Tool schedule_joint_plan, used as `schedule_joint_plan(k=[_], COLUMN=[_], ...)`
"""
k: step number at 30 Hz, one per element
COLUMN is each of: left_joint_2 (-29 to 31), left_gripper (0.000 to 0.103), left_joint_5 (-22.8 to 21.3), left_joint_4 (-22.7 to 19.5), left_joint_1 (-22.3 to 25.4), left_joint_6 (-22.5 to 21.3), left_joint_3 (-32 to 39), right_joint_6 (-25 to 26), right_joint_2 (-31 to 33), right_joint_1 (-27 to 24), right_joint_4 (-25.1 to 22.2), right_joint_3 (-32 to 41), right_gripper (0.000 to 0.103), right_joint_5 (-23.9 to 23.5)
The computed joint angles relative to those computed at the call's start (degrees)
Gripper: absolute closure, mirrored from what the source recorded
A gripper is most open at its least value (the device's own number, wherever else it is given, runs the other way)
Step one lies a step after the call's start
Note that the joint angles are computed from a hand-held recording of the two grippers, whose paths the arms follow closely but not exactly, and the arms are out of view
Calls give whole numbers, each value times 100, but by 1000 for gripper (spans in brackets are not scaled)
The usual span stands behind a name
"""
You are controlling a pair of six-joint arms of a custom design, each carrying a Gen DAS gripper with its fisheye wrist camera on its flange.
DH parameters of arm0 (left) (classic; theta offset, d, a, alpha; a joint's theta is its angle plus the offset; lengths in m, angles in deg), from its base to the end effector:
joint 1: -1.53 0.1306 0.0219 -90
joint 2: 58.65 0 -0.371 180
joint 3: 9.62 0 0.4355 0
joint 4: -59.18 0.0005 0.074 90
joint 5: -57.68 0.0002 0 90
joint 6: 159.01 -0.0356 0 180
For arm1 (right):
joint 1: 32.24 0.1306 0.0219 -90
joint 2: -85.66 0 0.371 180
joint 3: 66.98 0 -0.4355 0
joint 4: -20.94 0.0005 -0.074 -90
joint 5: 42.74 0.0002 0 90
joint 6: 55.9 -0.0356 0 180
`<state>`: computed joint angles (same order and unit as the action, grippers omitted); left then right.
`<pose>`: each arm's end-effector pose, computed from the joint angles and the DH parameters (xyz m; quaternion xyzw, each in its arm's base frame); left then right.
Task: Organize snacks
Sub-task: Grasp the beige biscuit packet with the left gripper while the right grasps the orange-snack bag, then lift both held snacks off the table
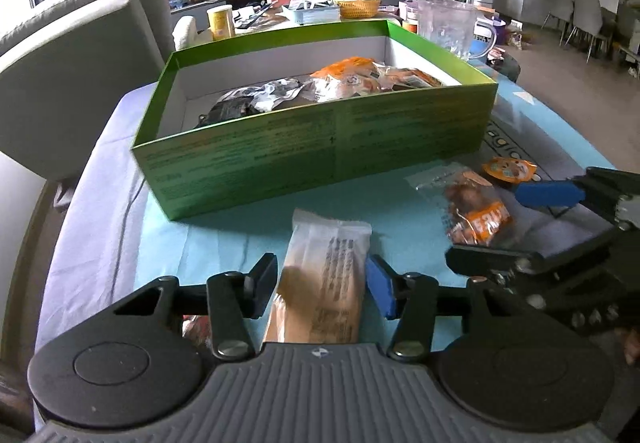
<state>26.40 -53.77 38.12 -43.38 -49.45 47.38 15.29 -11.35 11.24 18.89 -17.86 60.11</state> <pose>0.3234 -0.3047 0.2143 0.1386 0.9125 -0.0356 0.3833 0.3150 0.2871 0.1922 -0.1394 0.8755 0.1483 0.4382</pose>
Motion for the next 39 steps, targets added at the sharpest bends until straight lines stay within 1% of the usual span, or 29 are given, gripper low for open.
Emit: schedule_joint_plan(k=[2,4,6,8,9,10,11,12,14,16,17,19,21,26,29,31,33,35,36,37,39], left_joint_2=[-148,-162,-124,-39,-84,-116,-143,-160,-203,-311,-375,-471,-569,-787,-836,-836,-819,-812,-811,-805,-794], left_gripper=[54,51,49,48,48,48,49,59,66,66,66,66,66,66,66,66,66,66,66,66,66], left_joint_5=[9,-133,-122,-51,17,181,256,243,233,438,514,407,212,136,70,94,105,97,102,113,133], left_joint_4=[8,13,54,-39,105,211,313,353,327,302,351,428,474,606,618,587,534,493,485,480,485], left_joint_1=[-52,-94,-71,-12,16,77,112,122,137,194,212,162,93,26,-23,-11,5,24,31,40,53], left_joint_6=[-86,-192,-271,-69,5,68,112,152,190,410,527,596,513,425,396,401,429,469,487,502,523], left_joint_3=[-107,-133,-156,-125,-205,-266,-319,-344,-364,-413,-462,-525,-563,-636,-667,-663,-648,-639,-639,-635,-628], right_joint_6=[-5,-6,-46,-94,-100,-88,-65,-43,-2,39,38,72,81,127,82,37,83,83,75,55,6], right_joint_2=[22,47,80,119,132,142,148,159,182,170,151,95,10,-188,-183,-133,-111,-172,-225,-283,-375], right_joint_1=[19,19,15,17,18,13,15,23,48,49,39,54,85,133,136,120,126,156,156,126,45], right_joint_4=[18,45,57,4,-23,-41,-55,-67,-88,-123,-148,-192,-171,-85,-143,-282,-348,-425,-423,-469,-535], right_joint_3=[18,34,57,106,123,135,142,153,181,194,194,184,134,42,72,119,122,82,40,12,-39], right_gripper=[50,50,50,50,50,50,50,50,50,53,58,63,70,71,71,66,40,38,38,38,38], right_joint_5=[9,-9,32,95,103,98,111,154,280,279,209,174,222,285,263,264,320,411,385,226,-248])
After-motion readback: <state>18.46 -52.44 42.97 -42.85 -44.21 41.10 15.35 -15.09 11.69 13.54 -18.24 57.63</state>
